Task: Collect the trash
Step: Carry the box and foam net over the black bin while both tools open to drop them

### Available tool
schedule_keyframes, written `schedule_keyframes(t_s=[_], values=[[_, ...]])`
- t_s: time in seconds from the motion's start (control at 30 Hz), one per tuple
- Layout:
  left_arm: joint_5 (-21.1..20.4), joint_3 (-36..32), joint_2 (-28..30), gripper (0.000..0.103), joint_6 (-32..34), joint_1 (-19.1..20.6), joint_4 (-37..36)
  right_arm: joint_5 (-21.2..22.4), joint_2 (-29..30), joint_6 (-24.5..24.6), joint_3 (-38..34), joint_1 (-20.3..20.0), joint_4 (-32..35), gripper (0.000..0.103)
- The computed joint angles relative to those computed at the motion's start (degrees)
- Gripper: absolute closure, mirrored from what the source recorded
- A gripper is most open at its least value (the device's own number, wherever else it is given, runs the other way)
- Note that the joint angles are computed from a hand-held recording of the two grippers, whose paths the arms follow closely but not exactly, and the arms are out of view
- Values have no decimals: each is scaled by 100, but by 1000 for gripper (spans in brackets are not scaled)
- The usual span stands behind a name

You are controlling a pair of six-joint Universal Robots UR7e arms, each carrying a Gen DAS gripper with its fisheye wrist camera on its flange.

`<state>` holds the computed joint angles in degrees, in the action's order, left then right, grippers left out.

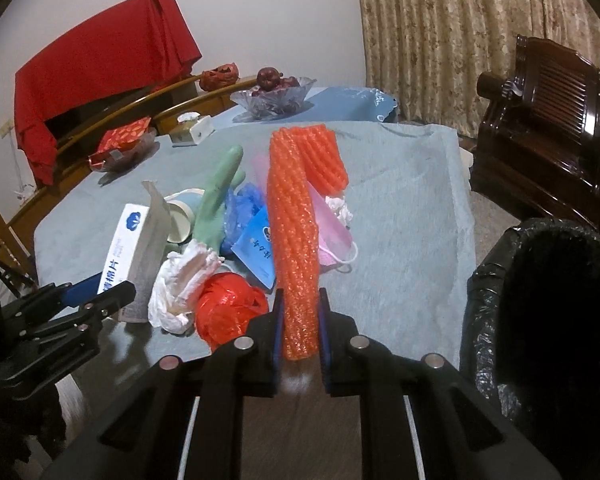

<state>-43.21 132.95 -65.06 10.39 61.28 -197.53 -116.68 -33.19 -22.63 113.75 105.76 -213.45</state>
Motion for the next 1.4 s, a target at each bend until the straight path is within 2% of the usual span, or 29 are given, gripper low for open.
schedule_keyframes(t_s=[0.13,0.17,0.23,0.27,0.5,0.77,0.9,1.07,1.2,1.4], values=[[42,-113,-59,55,-292,191,236,16,39,19,-12,-9,34,88],[-30,-138,-87,58,-281,232,263,28,42,21,-14,-12,48,88],[-138,-134,-122,72,-185,241,248,58,35,42,-12,-10,67,88],[-203,-122,-144,72,-158,223,253,85,23,58,-9,-14,77,88],[-370,9,-333,74,-158,-59,35,212,-130,39,163,37,-285,88],[-586,65,-360,74,-65,-662,74,247,-583,98,593,89,-843,88],[-889,-25,-163,74,-81,-893,180,161,-862,115,859,57,-1091,88],[-1384,-197,223,74,-114,-1124,291,-240,-1240,61,1262,-45,-1454,88],[-1834,-524,755,74,-142,-1311,469,-680,-1563,58,1661,-297,-1811,88],[-2411,-1088,1524,74,-108,-1437,757,-986,-1933,151,2117,-738,-2180,88]])
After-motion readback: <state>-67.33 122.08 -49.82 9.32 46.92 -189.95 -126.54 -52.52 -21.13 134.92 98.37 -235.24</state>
